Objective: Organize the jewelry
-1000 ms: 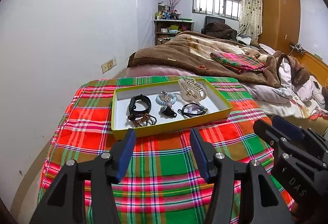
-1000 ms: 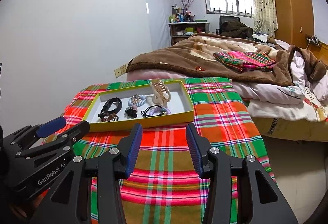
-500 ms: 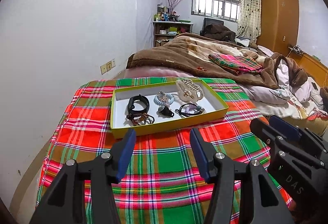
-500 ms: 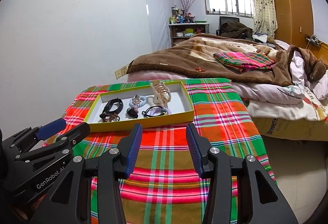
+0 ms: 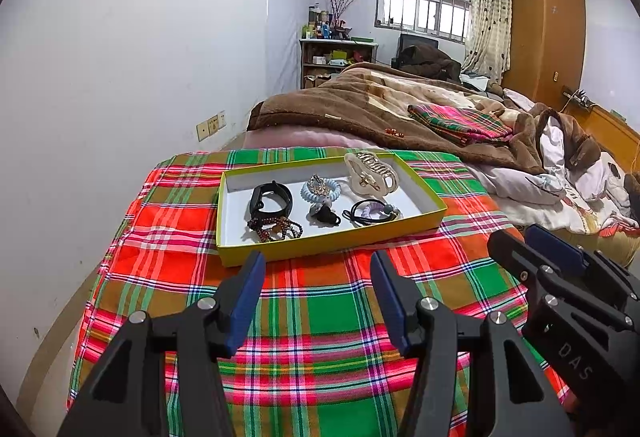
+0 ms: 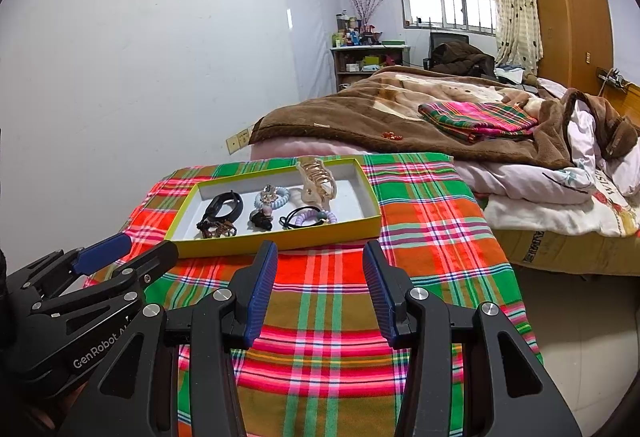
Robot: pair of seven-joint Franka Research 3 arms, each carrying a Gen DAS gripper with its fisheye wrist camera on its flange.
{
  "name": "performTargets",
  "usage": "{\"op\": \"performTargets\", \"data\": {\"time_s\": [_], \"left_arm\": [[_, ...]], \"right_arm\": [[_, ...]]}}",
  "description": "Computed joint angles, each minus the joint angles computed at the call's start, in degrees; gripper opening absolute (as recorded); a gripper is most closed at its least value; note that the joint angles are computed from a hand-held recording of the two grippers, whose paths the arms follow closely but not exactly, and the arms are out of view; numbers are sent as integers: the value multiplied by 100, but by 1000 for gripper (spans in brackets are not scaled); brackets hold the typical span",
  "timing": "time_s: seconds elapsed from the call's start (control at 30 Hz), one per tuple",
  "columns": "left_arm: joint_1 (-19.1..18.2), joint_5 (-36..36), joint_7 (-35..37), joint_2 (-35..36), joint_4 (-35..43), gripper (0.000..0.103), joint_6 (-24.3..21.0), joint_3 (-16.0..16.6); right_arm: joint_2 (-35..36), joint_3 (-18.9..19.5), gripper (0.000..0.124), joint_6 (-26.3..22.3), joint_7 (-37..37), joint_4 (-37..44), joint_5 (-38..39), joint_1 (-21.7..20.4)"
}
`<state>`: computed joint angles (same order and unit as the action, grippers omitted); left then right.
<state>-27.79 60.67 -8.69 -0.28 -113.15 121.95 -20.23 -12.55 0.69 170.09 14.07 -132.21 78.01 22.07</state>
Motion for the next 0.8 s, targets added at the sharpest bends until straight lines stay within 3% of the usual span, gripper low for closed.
{"op": "performTargets", "data": {"time_s": [0.8], "left_arm": [[6, 59, -127, -64, -75, 57, 45, -17]], "right_arm": [[-3, 15, 45, 31, -51, 20, 71, 13]]}}
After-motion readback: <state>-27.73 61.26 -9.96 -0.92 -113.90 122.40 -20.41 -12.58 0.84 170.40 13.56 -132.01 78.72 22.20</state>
